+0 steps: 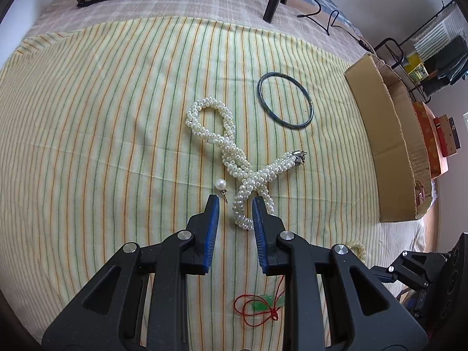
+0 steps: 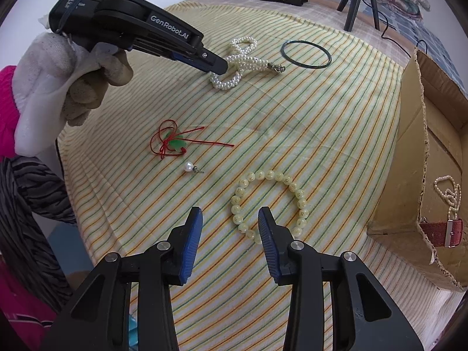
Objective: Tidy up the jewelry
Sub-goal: 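Grasp the twisted pearl necklace with the left tool while the right tool grasps the cream bead bracelet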
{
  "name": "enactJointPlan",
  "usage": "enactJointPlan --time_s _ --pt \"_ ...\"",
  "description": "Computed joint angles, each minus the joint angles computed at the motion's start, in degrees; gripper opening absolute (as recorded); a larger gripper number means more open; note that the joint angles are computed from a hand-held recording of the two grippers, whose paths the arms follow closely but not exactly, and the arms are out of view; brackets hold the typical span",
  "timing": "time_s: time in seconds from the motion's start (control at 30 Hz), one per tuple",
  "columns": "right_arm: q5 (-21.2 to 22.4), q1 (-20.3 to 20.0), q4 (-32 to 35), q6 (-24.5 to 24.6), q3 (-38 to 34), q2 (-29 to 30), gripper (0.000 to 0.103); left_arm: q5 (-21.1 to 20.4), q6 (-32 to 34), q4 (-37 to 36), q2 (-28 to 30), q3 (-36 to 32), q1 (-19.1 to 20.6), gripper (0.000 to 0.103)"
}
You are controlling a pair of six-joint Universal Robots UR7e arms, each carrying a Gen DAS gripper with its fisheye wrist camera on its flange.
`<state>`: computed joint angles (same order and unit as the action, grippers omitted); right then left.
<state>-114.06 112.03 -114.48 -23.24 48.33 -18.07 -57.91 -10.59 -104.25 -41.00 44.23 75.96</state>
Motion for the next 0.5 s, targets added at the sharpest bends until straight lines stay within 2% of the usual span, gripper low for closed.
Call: enactJointPlan --time_s 0.3,0.5 --pt "-0.7 0.1 2.1 -0.5 -2.6 1.9 0.035 0.8 0.5 -0.5 1.4 -0.7 0.1 0.022" --pt "-5.9 1.3 1.1 -3.6 -3.1 3.6 0.034 2.6 2.8 -3.3 1.2 1.2 -0.2 0.022"
